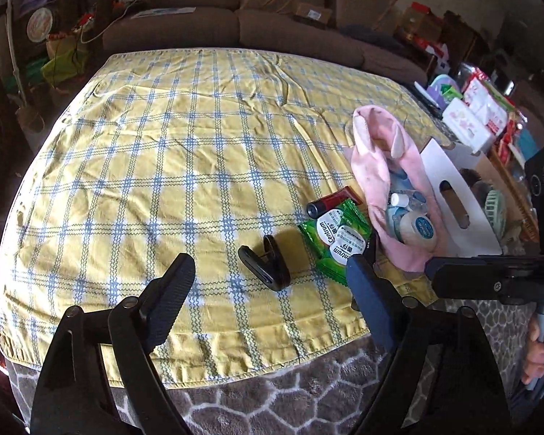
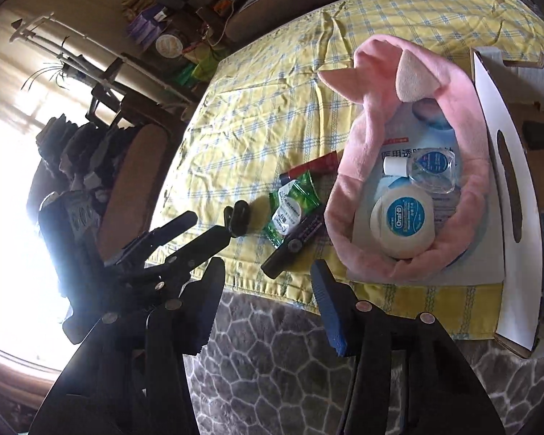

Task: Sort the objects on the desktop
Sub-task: 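Grasp the black clip with the left tool while the right tool grasps the black tube, then carry the clip and black tube into the box and open both tools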

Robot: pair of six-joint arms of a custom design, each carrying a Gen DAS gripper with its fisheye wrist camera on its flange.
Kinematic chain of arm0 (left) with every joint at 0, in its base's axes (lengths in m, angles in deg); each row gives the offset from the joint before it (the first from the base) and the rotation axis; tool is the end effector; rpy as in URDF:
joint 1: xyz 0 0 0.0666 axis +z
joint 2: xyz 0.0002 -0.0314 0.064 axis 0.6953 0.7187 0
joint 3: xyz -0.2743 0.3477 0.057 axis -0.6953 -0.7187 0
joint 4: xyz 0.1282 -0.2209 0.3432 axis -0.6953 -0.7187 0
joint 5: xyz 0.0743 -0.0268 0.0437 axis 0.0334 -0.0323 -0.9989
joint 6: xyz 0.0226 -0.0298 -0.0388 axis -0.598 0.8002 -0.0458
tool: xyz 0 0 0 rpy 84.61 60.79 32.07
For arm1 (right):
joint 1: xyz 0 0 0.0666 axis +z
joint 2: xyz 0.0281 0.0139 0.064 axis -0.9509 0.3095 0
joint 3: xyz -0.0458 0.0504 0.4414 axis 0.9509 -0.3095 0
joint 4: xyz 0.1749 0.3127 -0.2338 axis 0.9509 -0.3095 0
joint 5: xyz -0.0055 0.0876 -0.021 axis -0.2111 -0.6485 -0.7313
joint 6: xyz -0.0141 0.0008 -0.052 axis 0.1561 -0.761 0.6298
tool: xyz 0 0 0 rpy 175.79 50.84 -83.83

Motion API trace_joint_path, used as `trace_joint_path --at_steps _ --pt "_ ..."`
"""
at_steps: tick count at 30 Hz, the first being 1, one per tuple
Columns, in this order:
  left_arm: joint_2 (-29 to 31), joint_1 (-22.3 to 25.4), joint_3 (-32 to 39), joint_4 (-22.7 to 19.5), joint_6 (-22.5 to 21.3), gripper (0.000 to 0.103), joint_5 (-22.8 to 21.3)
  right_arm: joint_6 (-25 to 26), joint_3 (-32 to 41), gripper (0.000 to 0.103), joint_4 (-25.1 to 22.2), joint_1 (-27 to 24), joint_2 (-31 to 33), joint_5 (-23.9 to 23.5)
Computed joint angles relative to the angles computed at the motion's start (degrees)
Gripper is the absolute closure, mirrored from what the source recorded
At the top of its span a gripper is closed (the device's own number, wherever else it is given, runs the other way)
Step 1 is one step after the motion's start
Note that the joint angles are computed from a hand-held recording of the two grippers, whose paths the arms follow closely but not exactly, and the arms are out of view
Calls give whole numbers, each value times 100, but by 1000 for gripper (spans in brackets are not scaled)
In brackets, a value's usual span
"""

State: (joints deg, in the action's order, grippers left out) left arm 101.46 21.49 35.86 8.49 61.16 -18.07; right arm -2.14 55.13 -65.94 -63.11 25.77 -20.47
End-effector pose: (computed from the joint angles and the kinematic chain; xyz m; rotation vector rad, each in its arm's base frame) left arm 0.5952 -0.2419 0.3785 -0.2801 2.5002 -0.1988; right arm 0.6712 0.1287 0.3836 -0.6421 2.6621 1.0667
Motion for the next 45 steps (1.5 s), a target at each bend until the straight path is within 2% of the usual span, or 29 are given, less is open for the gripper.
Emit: trace_joint_path --at_steps 2,3,6,7,9,10,11,13,15,17,23,28,31,37,42,45 --pt "133 24 99 -99 -48 33 11 -143 -78 56 103 59 12 85" --pt "196 36 142 -170 -46 34 -21 -242 -130 58 221 91 0 179" --pt "347 61 232 -388 78 48 -212 -489 -270 66 605 199 -50 490" --pt "332 53 197 -301 75 50 -292 -569 -366 70 841 253 -108 684" --pt "348 63 217 -295 126 54 -318 -629 -485 70 1185 380 -168 1259" --pt "343 61 203 -267 137 60 -340 -680 -510 70 1265 422 -166 1370" --pt "346 55 206 -286 156 70 -425 -710 -540 69 1339 452 -165 1455" --pt "293 68 108 -195 266 80 -446 -682 -604 73 1501 485 -203 1609" --pt "196 130 -33 -20 390 80 -237 -461 -612 77 1515 493 -222 1711" --pt "126 170 -108 54 473 80 -97 -326 -638 88 1478 443 -256 1653" --pt "-161 207 -306 463 718 80 219 -516 -564 88 1290 148 -317 873" --pt "-357 27 -224 641 491 80 398 -609 -439 88 1111 -187 -482 176" --pt "-314 -207 39 595 280 80 457 -406 -177 88 921 -456 -541 69" --pt "157 -612 964 406 356 80 769 -95 714 88 602 -1303 -314 253" --pt "917 -904 2255 -83 215 80 830 53 1635 88 225 -2023 325 810" --pt "1450 -1037 3103 -432 162 80 872 246 2080 88 -108 -2253 735 1006"
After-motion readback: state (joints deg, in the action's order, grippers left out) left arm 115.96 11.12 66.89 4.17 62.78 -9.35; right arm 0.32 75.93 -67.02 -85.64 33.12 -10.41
